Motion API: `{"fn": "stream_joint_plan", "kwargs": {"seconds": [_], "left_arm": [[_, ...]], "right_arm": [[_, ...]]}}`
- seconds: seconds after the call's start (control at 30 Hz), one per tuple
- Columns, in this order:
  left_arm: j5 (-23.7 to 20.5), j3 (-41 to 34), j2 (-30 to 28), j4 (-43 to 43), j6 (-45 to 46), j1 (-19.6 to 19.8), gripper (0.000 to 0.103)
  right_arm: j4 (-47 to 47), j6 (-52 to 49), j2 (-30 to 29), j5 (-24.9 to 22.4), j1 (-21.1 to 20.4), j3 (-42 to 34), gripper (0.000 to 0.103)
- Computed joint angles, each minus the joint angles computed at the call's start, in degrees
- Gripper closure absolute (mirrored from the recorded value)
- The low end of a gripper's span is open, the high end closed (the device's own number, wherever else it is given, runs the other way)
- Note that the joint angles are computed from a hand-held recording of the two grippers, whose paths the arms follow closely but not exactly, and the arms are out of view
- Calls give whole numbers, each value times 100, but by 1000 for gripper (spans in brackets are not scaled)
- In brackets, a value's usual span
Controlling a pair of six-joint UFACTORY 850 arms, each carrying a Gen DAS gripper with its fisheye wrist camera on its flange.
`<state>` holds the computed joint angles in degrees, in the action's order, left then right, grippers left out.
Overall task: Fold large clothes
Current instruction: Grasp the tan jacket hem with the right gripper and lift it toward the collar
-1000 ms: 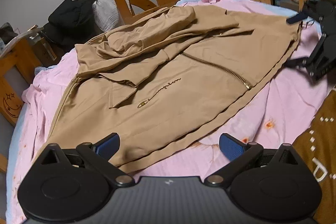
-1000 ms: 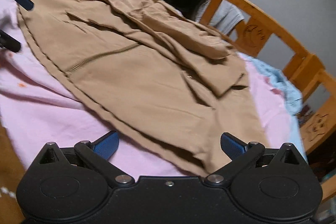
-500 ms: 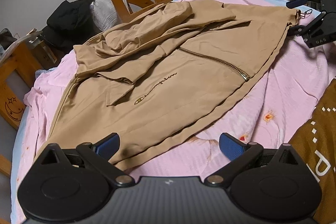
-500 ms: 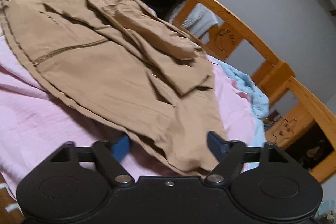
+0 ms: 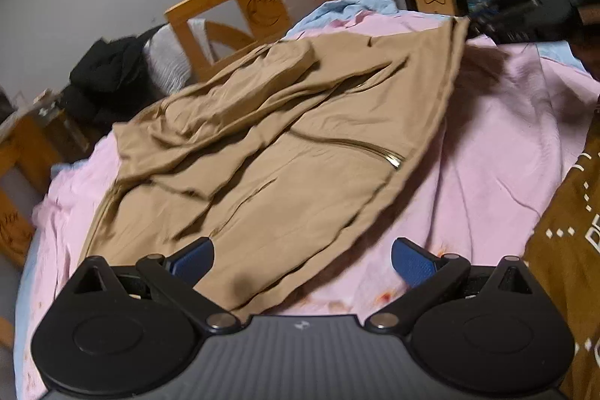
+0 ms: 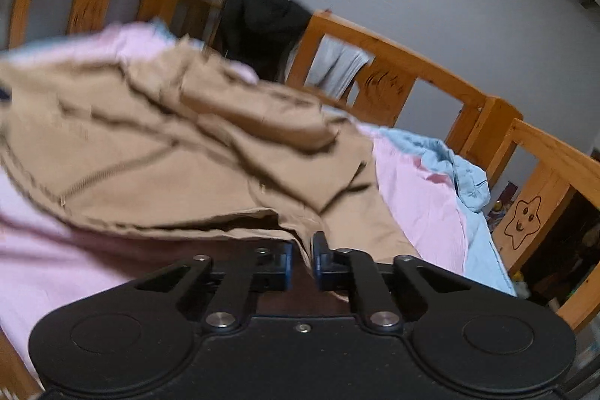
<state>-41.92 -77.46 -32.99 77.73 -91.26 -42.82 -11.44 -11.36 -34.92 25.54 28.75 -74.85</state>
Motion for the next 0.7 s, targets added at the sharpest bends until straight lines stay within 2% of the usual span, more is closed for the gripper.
{"fn": "stream_joint_plan", "kwargs": {"seconds": [0.17, 0.23, 0.33, 0.4, 0.5, 0.7], "left_arm": [[-501, -442, -375, -74, 406, 6, 2], [-716, -436, -386, -47, 403, 29, 6], [-1317, -371, -356, -167, 368, 22, 7], [-1561, -259, -269, -269, 247, 5, 7], [-1751, -17, -95, -306, 55, -12, 7], [-2095, 313, 82, -493, 392, 39, 7]], "right_arm": [[54, 541, 22, 256, -49, -26, 96], [53, 533, 33, 269, -57, -18, 97], [-8, 527, 26, 268, -74, -19, 97], [45, 476, 37, 279, -65, -8, 97], [73, 430, 30, 270, -62, -11, 97], [111, 237, 14, 265, -55, -9, 96]]}}
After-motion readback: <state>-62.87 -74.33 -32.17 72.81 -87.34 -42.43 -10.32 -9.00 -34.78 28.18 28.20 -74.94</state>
